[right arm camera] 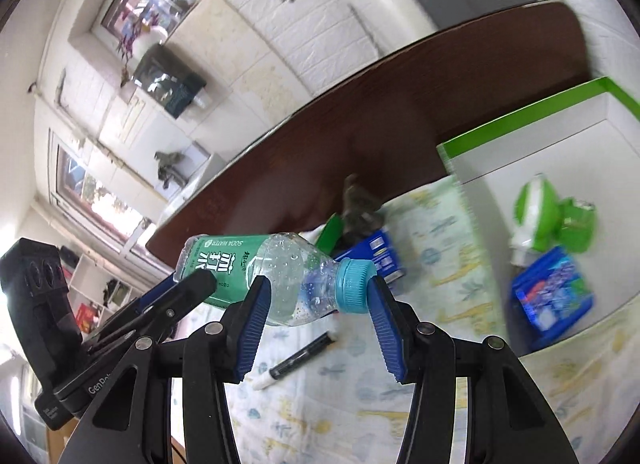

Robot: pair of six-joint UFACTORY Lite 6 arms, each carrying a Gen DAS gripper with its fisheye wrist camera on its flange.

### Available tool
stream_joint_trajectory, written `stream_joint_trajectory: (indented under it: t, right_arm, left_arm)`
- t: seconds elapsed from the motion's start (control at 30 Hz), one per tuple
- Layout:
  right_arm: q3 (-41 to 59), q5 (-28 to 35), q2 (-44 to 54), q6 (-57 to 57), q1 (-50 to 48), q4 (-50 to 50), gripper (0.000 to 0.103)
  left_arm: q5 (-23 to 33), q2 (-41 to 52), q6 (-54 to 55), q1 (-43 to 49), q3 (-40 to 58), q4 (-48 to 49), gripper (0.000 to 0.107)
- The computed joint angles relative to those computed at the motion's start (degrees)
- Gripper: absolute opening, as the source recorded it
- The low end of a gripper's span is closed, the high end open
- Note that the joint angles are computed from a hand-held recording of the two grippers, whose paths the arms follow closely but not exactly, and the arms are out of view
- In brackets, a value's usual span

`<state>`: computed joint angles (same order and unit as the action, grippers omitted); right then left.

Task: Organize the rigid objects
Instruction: 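Lift the water bottle with the right gripper over the green box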

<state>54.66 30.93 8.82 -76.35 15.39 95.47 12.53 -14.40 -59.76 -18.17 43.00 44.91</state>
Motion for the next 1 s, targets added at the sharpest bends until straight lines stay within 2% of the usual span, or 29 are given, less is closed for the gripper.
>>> stream_joint_trajectory:
  t: [0.1, 0.33, 0.53, 0.67, 1.0]
  right_arm:
    - [-1.7, 2.9, -1.8, -1.1, -5.9, -0.9, 0.053]
    - [-1.0, 9.0, -1.1, -2.1, -17.9, -3.6, 0.053]
    - [3.2, 11.2, 3.0, -2.2, -23.8, -4.9, 0.053]
    - [9.5, 12.4, 8.8, -0.5, -26.3, -5.9, 0.053]
    - [29.7, 8.2, 24.3, 8.6, -25.8, -12.9, 0.053]
  left_arm:
    - [1.8, 5.5, -8.5, -5.0, 5.3, 7.1, 0.058]
    - [4.7, 18.6, -10.5, -12.1, 18.9, 7.8, 0.058]
    - [7.4, 29.7, -3.8, -14.9, 32.1, 2.5, 0.058]
    - [9.1, 37.1, 1.6, -15.4, 41.1, -1.5, 0.058]
    - [10.7, 54.0, 16.1, -12.7, 59.9, -16.1, 0.059]
